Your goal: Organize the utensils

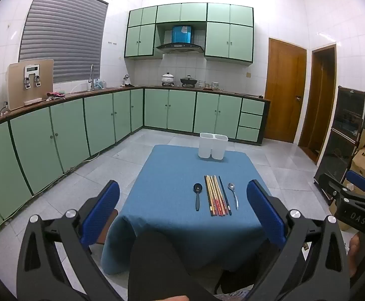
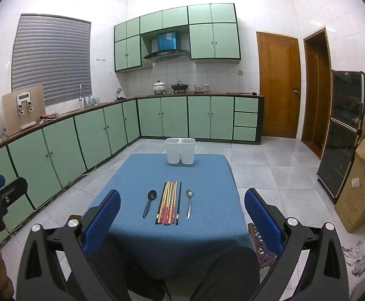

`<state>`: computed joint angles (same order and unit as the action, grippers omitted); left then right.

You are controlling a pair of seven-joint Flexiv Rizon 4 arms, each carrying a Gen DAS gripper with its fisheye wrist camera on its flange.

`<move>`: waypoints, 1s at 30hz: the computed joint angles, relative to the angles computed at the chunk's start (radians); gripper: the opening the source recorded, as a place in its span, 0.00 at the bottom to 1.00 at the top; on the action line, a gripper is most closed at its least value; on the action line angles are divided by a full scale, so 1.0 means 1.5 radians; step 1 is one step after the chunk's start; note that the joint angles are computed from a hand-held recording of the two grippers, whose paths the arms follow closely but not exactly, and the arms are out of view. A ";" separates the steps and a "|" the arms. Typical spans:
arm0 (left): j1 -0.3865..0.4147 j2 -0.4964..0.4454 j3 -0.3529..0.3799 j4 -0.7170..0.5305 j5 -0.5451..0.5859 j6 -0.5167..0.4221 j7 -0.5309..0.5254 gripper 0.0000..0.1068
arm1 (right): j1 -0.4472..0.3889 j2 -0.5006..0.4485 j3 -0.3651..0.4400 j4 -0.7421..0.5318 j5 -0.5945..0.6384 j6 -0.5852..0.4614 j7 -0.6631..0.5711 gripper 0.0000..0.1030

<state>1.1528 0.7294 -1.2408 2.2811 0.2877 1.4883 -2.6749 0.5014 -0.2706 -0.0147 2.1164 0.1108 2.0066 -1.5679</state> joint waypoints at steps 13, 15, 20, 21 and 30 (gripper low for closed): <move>-0.005 0.012 -0.003 -0.002 -0.006 -0.011 -0.006 0.92 | 0.010 0.002 -0.009 -0.001 0.008 -0.004 -0.008 0.94; -0.007 0.013 -0.002 -0.002 -0.007 -0.012 -0.007 0.92 | 0.011 0.001 -0.010 -0.002 0.009 -0.005 -0.009 0.94; -0.005 -0.001 0.006 0.002 0.001 -0.003 0.002 0.92 | 0.009 0.001 -0.008 -0.003 0.007 -0.005 -0.008 0.94; -0.007 0.001 0.009 0.002 0.002 -0.006 0.002 0.92 | 0.011 0.003 -0.008 -0.002 0.009 -0.006 -0.008 0.94; -0.015 -0.003 0.023 0.005 0.013 -0.005 -0.001 0.92 | 0.002 0.001 -0.004 -0.006 -0.005 -0.008 -0.003 0.94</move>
